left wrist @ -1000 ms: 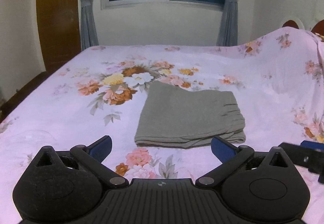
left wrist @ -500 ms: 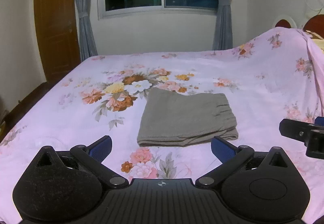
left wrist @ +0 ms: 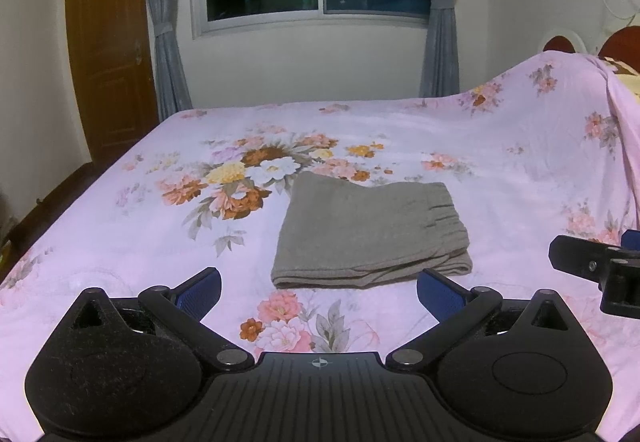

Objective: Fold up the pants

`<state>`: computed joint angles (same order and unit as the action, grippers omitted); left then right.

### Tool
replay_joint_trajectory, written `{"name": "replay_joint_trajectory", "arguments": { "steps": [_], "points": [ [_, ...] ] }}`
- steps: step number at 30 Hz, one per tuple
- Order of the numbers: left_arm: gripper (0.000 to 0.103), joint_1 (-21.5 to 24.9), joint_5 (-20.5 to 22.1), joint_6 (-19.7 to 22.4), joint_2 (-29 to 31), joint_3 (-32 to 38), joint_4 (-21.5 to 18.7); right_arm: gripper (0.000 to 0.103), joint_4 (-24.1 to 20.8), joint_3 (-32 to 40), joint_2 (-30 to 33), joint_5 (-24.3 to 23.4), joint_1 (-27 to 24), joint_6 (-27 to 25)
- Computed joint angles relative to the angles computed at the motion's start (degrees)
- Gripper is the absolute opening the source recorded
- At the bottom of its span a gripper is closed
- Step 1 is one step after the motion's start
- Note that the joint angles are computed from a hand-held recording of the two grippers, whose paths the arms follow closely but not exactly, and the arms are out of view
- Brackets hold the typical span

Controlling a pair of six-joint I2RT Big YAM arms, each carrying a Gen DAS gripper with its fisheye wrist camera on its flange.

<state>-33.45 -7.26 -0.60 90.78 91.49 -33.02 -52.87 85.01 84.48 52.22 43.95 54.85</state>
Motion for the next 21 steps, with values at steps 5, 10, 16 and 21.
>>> {"name": "replay_joint_trajectory", "arguments": {
  "steps": [5, 10, 16, 21],
  "points": [
    [0.103, -0.1, -0.2, 0.1, 0.2, 0.1, 0.0, 0.103, 0.1, -0.1, -0.1, 0.0, 0.1, -0.4],
    [0.103, -0.1, -0.2, 0.1, 0.2, 0.2, 0.0, 0.103, 0.2, -0.3, -0.1, 0.1, -0.1, -0.2],
    [0.103, -0.1, 0.3, -0.2, 0.5, 0.4, 0.0, 0.103, 0.2, -0.3, 0.0, -0.3, -0.3, -0.2],
    [0.103, -0.1, 0.3, -0.5, 1.0, 0.8, -0.4, 0.103, 0.2, -0.4, 0.1, -0.4, -0.3, 0.2]
  ]
}}
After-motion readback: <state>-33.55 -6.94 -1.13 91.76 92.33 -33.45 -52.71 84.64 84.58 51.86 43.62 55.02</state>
